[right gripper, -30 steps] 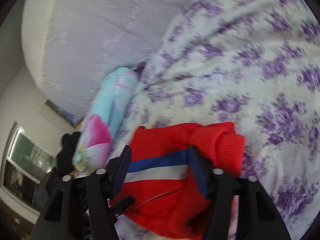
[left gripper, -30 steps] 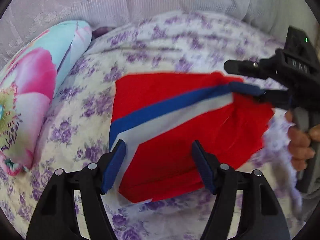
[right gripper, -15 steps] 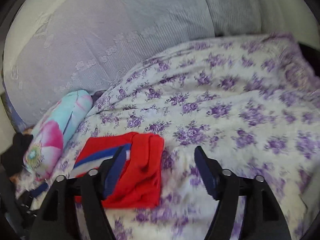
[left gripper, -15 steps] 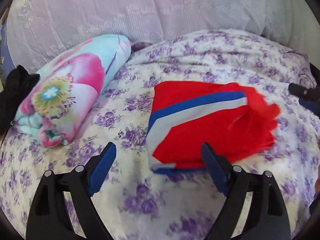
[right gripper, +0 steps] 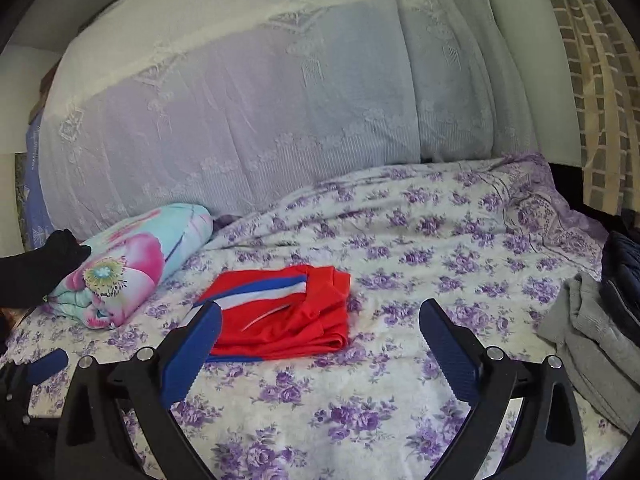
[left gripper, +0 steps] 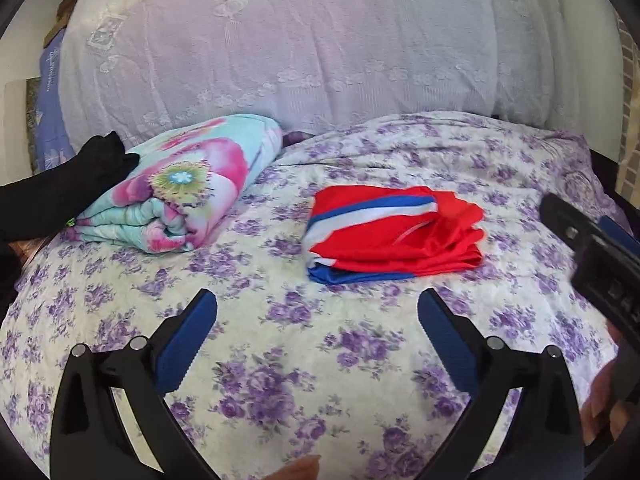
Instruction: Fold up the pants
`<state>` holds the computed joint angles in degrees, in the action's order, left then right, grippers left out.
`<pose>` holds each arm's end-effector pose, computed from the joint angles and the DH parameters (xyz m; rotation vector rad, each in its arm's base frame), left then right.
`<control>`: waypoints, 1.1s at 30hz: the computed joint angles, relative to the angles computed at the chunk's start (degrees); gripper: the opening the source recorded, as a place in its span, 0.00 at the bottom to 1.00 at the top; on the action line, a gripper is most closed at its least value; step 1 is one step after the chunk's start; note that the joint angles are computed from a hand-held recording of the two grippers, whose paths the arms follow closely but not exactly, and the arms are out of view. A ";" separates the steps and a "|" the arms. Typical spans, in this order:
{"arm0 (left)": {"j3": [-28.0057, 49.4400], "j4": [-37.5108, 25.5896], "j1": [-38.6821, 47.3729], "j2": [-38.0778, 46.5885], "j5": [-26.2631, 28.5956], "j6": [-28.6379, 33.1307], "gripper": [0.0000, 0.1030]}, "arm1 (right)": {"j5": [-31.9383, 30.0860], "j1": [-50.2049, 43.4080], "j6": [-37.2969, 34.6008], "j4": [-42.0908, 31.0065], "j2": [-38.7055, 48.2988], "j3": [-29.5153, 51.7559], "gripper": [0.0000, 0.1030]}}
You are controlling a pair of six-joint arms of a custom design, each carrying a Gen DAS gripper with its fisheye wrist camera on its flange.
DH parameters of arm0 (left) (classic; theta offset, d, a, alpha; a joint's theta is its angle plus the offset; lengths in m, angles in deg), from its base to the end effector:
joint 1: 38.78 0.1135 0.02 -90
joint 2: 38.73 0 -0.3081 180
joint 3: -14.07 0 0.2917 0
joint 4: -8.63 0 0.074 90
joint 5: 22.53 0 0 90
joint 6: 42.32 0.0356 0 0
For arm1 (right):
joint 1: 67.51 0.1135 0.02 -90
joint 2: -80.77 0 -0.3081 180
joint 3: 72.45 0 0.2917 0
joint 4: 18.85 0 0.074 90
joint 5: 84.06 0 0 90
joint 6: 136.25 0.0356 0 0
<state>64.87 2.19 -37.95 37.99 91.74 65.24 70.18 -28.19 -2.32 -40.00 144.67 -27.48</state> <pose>0.3017 -0.0103 0.2289 0.5451 2.0185 -0.2582 0.1973 0.1202 0.2379 0.5944 1.7669 -0.2865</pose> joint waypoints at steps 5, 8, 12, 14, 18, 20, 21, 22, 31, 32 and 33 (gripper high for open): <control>3.23 -2.55 0.20 3.71 -0.17 -1.78 0.95 | -3.47 -2.30 -4.40 1.42 3.97 0.53 0.96; 2.55 -0.39 -0.59 3.79 -1.81 -1.54 0.96 | -4.91 -2.52 -2.54 -0.62 6.29 2.05 0.96; 4.35 -3.20 -0.17 4.96 -0.43 -1.58 0.96 | -6.21 -2.77 -1.86 -0.59 5.86 1.83 0.96; 4.10 -2.90 -0.36 4.81 -1.04 -1.00 0.96 | -7.19 -3.17 0.05 -2.54 6.55 2.36 0.96; 3.33 -1.13 -0.79 4.21 -2.31 0.32 0.96 | -9.52 -4.02 2.92 -5.20 7.93 2.97 0.96; 3.65 -1.42 -0.95 4.55 -2.32 0.79 0.96 | -10.69 -4.62 3.28 -5.55 8.57 3.23 0.96; 4.02 -1.91 -0.94 4.77 -2.22 0.85 0.96 | -10.90 -4.73 3.34 -5.58 8.77 3.29 0.96; 4.36 -2.42 -0.93 5.01 -2.05 0.88 0.96 | -11.00 -4.77 3.34 -5.51 8.90 3.30 0.96; 4.27 -2.36 -1.44 5.10 -1.64 1.98 0.96 | -10.94 -4.77 3.38 -5.92 9.11 3.57 0.96; 4.02 -2.04 -1.42 4.89 -1.55 2.10 0.96 | -11.08 -4.80 3.32 -5.80 9.04 3.51 0.96; 3.70 -1.70 -1.49 4.57 -1.74 2.24 0.96 | -11.25 -4.92 3.21 -5.61 8.93 3.41 0.96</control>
<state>68.57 0.50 -39.44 42.57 90.00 67.48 58.93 -33.11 0.89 -45.60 153.60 -24.07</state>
